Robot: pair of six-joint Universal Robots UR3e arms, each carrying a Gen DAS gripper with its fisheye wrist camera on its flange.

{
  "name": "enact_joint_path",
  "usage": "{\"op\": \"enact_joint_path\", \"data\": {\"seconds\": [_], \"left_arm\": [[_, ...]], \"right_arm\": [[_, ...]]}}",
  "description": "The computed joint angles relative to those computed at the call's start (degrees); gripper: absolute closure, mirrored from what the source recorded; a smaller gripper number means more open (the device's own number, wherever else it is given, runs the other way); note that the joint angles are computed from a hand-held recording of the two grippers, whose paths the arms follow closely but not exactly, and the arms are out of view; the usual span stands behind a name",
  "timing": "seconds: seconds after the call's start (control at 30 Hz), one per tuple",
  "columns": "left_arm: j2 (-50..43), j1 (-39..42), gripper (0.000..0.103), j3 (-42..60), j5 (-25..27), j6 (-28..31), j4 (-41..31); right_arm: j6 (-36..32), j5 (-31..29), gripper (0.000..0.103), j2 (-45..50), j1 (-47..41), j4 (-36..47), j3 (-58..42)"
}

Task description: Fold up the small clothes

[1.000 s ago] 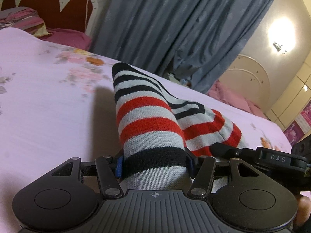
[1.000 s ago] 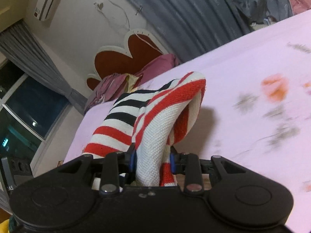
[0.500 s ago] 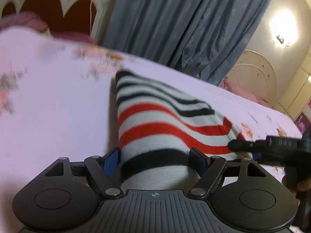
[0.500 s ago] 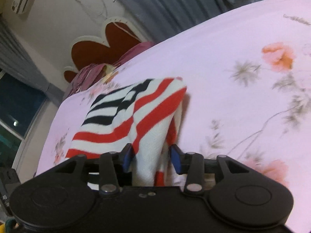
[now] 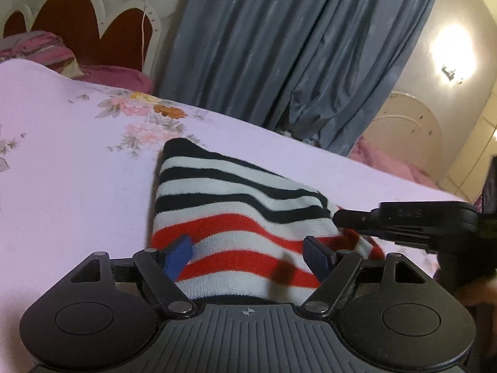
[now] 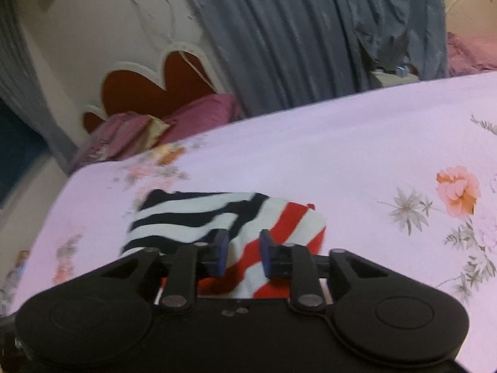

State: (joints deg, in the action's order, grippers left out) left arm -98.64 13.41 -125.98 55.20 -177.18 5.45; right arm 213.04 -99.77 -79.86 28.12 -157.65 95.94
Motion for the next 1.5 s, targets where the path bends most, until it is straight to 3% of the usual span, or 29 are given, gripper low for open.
{"op": "enact_joint_path", "data": {"seconds": [0.17, 0.3, 0.43, 0.57, 0.7, 0.8, 0.93, 1.03, 1.1, 1.3, 1.5], "left_arm": [[0.6, -1.0, 0.026, -0.2, 1.8, 0.4, -0.2], [7.1, 1.0, 0.026, -3.1, -0.2, 3.7, -4.8], [15.4, 5.2, 0.026, -9.1, -3.4, 8.1, -9.1], [22.1, 6.6, 0.026, -14.1, -2.4, 13.3, -12.0], [23.1, 6.3, 0.026, -15.6, 0.0, 14.0, -12.5], [22.7, 6.0, 0.024, -15.8, 0.5, 14.8, -12.4], [28.6, 7.6, 0.024, -16.0, -0.1, 15.6, -19.8], [36.9, 11.0, 0.024, -18.1, -2.4, 19.2, -28.2], [39.6, 11.5, 0.024, -19.7, -2.0, 21.1, -29.9], [38.2, 10.7, 0.024, -20.0, -0.5, 19.1, -29.6], [36.9, 9.9, 0.022, -19.6, 0.0, 19.2, -28.8]], "right_arm": [[-5.3, -5.9, 0.086, 6.8, 1.8, 2.6, -6.1], [-4.4, -7.1, 0.085, 6.3, 2.9, 5.4, -7.8], [-4.8, -6.9, 0.082, 0.6, 5.6, 2.6, -3.6], [-4.4, -8.7, 0.082, -3.7, 10.9, 3.7, -0.3], [-3.4, -12.4, 0.082, -5.2, 15.8, 5.1, 2.6], [-4.3, -15.3, 0.088, -4.5, 17.4, 8.4, 4.0], [-1.9, -15.9, 0.086, -5.3, 18.1, 8.3, 4.8], [-0.2, -18.4, 0.080, -7.0, 21.1, 7.0, 5.6], [0.2, -20.3, 0.080, -7.5, 23.4, 6.9, 6.8], [3.6, -24.9, 0.079, -5.7, 25.9, 11.0, 7.5], [4.9, -23.3, 0.079, -5.1, 25.4, 16.0, 6.1]]}}
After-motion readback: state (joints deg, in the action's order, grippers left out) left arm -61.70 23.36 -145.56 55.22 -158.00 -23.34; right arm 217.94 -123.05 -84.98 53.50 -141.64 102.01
